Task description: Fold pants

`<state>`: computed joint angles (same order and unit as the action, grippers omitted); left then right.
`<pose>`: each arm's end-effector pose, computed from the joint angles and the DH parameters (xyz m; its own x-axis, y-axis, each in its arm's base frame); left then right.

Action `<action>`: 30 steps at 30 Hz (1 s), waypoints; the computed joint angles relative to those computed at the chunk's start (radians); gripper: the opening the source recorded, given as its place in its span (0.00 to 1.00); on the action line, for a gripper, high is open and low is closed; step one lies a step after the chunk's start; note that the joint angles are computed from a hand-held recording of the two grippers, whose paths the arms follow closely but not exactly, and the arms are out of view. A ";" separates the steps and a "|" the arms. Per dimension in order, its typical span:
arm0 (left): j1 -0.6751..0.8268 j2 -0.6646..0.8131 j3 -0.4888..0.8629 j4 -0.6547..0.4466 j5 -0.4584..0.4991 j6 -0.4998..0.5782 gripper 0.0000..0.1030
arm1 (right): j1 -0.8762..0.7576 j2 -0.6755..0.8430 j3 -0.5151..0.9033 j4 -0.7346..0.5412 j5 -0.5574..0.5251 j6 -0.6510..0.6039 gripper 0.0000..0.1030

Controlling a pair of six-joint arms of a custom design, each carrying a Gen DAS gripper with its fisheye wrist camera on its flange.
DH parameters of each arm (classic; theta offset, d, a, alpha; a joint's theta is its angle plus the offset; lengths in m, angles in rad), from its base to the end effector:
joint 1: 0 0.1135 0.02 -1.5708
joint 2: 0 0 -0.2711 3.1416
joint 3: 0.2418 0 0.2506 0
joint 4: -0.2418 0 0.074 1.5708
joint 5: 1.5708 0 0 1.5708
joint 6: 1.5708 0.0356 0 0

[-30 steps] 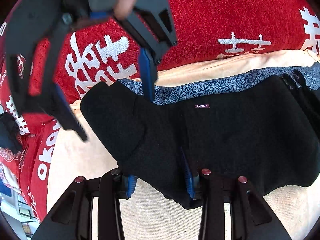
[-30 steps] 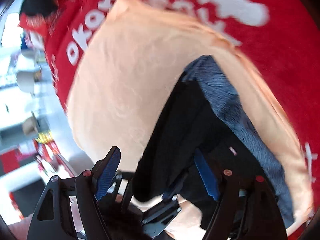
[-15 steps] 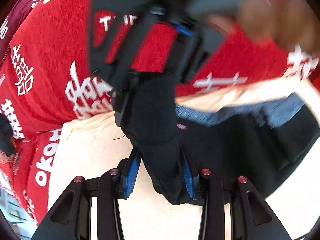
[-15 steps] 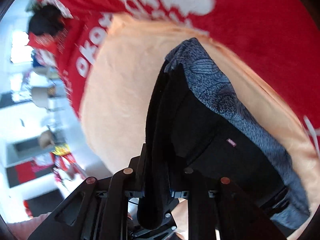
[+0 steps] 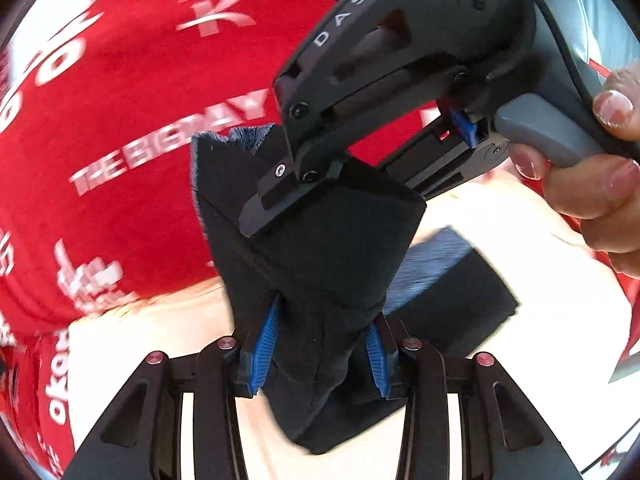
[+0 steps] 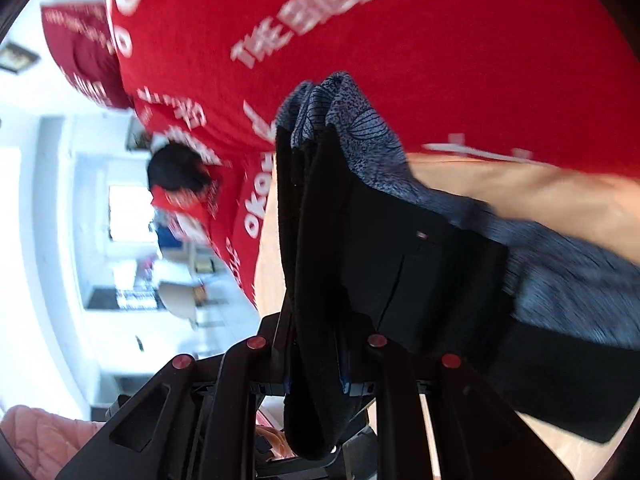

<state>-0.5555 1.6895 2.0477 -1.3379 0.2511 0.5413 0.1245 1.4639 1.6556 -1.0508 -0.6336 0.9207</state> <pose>0.2667 -0.1760 0.4341 -0.2808 0.7617 -0.5839 0.9021 0.4171 0.1103 0.2807 0.0564 0.4106 -0.8399 0.5414 -0.0384 0.3053 0.5298 0.7913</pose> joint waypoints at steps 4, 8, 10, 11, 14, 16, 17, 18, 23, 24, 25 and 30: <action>-0.183 -0.058 -0.111 0.046 -0.079 -0.054 0.39 | -0.178 -0.228 -0.173 -0.089 -0.070 -0.091 0.18; -0.352 -0.097 -0.278 0.136 -0.176 -0.085 0.40 | -0.414 -0.396 -0.322 -0.264 -0.144 -0.288 0.18; -0.414 -0.093 -0.362 0.173 -0.220 -0.107 0.40 | -0.515 -0.444 -0.413 -0.316 -0.171 -0.378 0.18; -0.429 -0.084 -0.391 0.185 -0.232 -0.115 0.40 | -0.565 -0.464 -0.457 -0.342 -0.182 -0.425 0.18; -0.451 -0.054 -0.430 0.190 -0.255 -0.136 0.45 | -0.738 -0.502 -0.623 -0.404 -0.210 -0.602 0.18; -0.432 -0.038 -0.430 0.167 -0.223 -0.151 0.50 | -0.787 -0.519 -0.719 -0.391 -0.183 -0.654 0.18; -0.413 -0.036 -0.424 0.154 -0.201 -0.151 0.54 | -0.809 -0.521 -0.744 -0.392 -0.180 -0.680 0.18; -0.398 -0.038 -0.418 0.139 -0.181 -0.149 0.60 | -0.813 -0.525 -0.757 -0.387 -0.176 -0.686 0.18; -0.259 -0.021 -0.292 0.003 -0.088 -0.131 0.69 | -0.771 -0.522 -0.732 -0.387 -0.097 -0.647 0.26; -0.226 -0.008 -0.257 -0.026 -0.080 -0.132 0.69 | -0.744 -0.521 -0.717 -0.393 -0.061 -0.628 0.27; -0.182 0.012 -0.213 -0.060 -0.080 -0.136 0.69 | -0.716 -0.523 -0.696 -0.408 -0.013 -0.612 0.30; -0.035 0.105 -0.100 -0.112 -0.155 -0.119 0.69 | -0.608 -0.578 -0.628 -0.478 0.107 -0.484 0.38</action>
